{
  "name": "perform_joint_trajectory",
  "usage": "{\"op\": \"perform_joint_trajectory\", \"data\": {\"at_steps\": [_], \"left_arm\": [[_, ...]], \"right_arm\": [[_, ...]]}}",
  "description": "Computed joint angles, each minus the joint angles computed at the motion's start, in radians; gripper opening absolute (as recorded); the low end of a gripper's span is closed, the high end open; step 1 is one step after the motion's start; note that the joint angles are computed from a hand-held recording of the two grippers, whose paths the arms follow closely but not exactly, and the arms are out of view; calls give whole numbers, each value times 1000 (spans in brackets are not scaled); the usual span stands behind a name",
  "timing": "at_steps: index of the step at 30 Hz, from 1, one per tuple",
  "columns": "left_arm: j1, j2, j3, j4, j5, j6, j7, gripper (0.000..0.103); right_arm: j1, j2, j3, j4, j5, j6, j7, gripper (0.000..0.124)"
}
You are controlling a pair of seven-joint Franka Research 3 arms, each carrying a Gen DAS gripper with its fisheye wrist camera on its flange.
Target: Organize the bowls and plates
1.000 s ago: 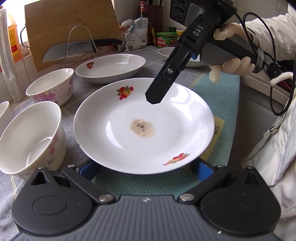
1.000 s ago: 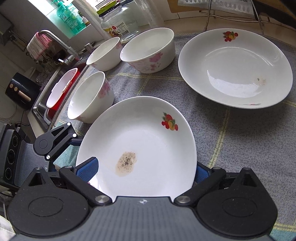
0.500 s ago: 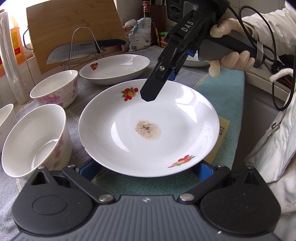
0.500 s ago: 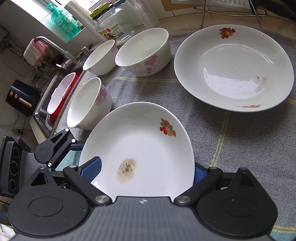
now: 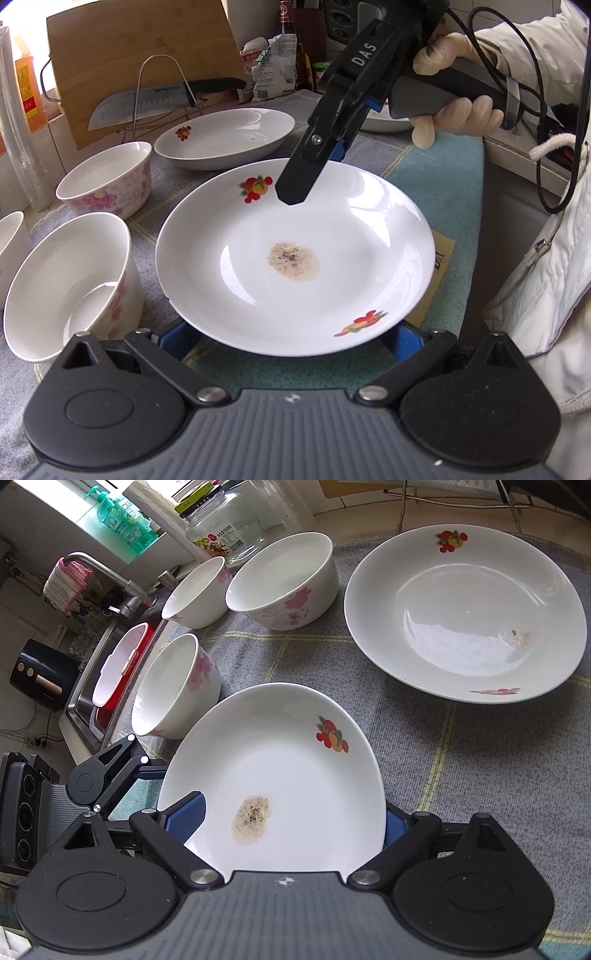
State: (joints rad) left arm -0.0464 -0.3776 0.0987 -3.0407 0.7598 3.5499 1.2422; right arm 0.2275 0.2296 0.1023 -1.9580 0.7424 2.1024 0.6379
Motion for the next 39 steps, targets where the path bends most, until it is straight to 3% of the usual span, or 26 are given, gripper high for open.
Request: {"op": "perform_joint_trajectory", "data": {"at_steps": [8,13,20,25,30,36,39], "left_arm": [[-43,-5,57,24,67,-44,-52,101],[-54,-17,55,26,57,-66,-55,101],[-165,-47,166,46,103,-133,-82,101],[-252,-73,221,60,60,-184,-51,101],[-332,-78,243,94,-7,-236,-17,101],[-384,-42,223,145,-91,-251,34,101],[-441,-19,249,181,-131,-258,66,101]], "right_arm": [[5,-11,2,-14,-3,17,-10,97],[5,-18,0,-18,-1,19,-12,97],[-1,-25,-5,-17,2,6,-24,97],[-13,-34,-13,-13,11,-9,-40,97],[-28,-38,-22,-7,26,-11,-52,97],[-58,-46,-38,3,43,-23,-79,97],[-76,-46,-48,13,55,-28,-84,97]]}}
